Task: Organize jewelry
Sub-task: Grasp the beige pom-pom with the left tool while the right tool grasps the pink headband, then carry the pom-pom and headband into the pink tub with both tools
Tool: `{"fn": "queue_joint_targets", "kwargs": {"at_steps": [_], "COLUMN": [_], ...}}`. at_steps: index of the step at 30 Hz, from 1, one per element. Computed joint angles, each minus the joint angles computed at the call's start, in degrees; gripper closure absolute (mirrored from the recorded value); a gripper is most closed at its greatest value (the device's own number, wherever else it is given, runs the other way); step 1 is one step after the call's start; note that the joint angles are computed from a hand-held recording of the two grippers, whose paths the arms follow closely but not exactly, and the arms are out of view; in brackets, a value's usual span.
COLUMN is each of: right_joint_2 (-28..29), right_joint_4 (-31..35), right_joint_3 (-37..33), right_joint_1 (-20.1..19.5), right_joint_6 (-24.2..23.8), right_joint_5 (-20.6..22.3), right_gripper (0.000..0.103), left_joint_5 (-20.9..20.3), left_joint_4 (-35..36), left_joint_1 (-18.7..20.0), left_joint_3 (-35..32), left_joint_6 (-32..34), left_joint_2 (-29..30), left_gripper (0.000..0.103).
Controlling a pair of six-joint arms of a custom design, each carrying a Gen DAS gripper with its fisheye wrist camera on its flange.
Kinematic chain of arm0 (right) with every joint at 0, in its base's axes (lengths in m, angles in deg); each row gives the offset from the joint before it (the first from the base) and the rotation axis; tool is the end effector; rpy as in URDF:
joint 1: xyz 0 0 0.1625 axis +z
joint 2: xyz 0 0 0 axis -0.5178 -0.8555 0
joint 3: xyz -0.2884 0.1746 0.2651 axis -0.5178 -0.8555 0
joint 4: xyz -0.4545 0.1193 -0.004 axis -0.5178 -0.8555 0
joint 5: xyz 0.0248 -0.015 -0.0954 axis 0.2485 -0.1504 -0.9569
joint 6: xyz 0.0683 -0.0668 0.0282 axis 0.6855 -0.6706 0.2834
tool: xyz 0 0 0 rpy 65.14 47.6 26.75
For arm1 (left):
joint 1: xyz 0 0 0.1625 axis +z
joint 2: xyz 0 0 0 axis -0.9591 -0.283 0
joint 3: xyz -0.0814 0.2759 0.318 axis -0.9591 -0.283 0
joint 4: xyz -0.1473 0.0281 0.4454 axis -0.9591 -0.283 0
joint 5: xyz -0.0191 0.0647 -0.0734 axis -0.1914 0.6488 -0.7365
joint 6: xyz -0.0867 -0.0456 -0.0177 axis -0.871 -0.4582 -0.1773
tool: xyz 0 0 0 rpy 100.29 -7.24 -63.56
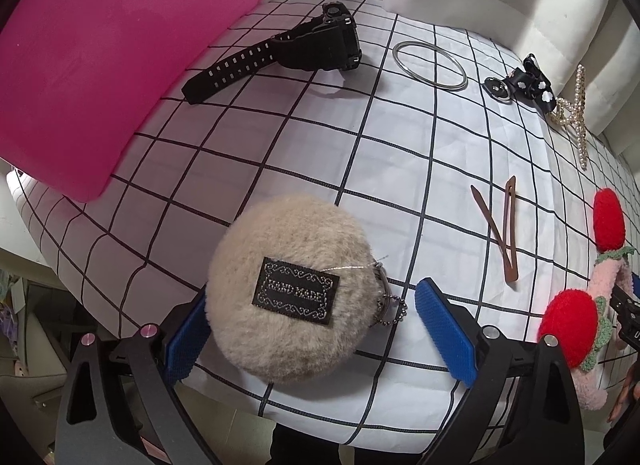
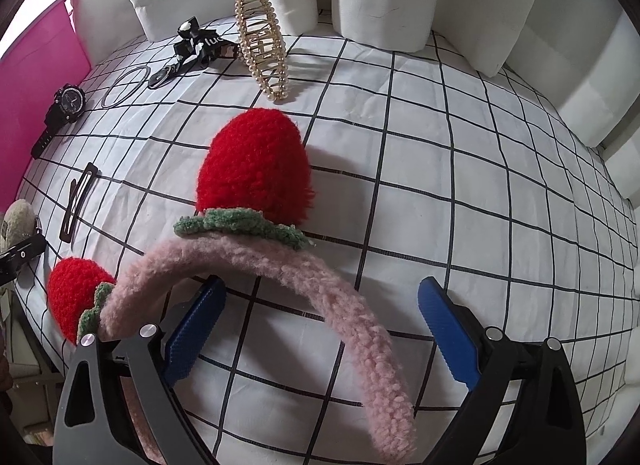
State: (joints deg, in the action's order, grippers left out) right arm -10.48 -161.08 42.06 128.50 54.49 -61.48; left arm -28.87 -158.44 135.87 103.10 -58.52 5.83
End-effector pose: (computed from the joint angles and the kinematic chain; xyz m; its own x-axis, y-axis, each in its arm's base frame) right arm 0.1574 -0.7686 0.2229 -0.6903 0.2087 0.6928 -0.1134 0.9144 -0.3885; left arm -0.1995 -0.8210 0.1747 -0.6966 0.1482 -0.7019 0.3530 0.9226 -0.1556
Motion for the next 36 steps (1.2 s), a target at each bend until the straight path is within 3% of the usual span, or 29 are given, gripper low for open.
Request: {"fn": "queue_joint_targets", "kwargs": {"at_steps": [2, 3, 4, 6, 10, 13, 18, 25, 36], "right_joint_2": [0.1, 0.3, 0.5, 1.0, 1.1, 0.6, -0.6, -1.2, -1.6], "right_joint_4": [-0.9, -1.5, -2.3, -2.0, -2.3, -2.8, -4.6, -8.3, -15.6], "right_joint_3": [0.0, -0.1, -0.2, -0.9, -1.0, -0.5, 1.4, 2.7, 2.2], "right_joint_1": [0.1, 0.3, 0.5, 0.7, 0.9, 0.7, 0.5, 1.0, 3.5], "right_joint_6": [-1.6, -2.8, -4.0, -4.7, -5.4, -4.4, -2.2, -2.7, -7.8], "right_joint_5": [0.5, 0.7, 0.8, 0.8, 1.1, 2.4, 5.6, 8.0, 8.1], "right_gripper": [0.018, 0.028, 0.044, 0.054, 0.074, 0.083, 0.09, 0.091, 0.091], "left_joint_5": [-0.2, -0.4, -0.6, -0.9, -1.4, -2.5, -4.7, -8.9, -4.9], "left_joint_4": [-1.9, -2.6, -2.7, -3.1, -1.8, -0.1, -0.4, -2.0, -5.5], "left_joint_1": [-0.4, -0.5, -0.6, -0.7, -0.6, -0.1, 0.1, 0.0, -2.0], "left_joint_3": [1.3, 1.6, 1.7, 1.9, 0.9, -0.3, -0.1, -1.0, -2.7], "left_joint_6": [1.3, 1.8, 2.1, 2.5, 1.5, 0.8, -0.4, -1.9, 1.3], "left_joint_2": [-0.6, -0.7, -0.8, -0.8, -0.8, -1.1, -2.5, -4.0, -4.8], "left_gripper": [0.026, 0.034, 0.037, 0.048, 0.055, 0.057, 0.059, 0.059, 0.059]}}
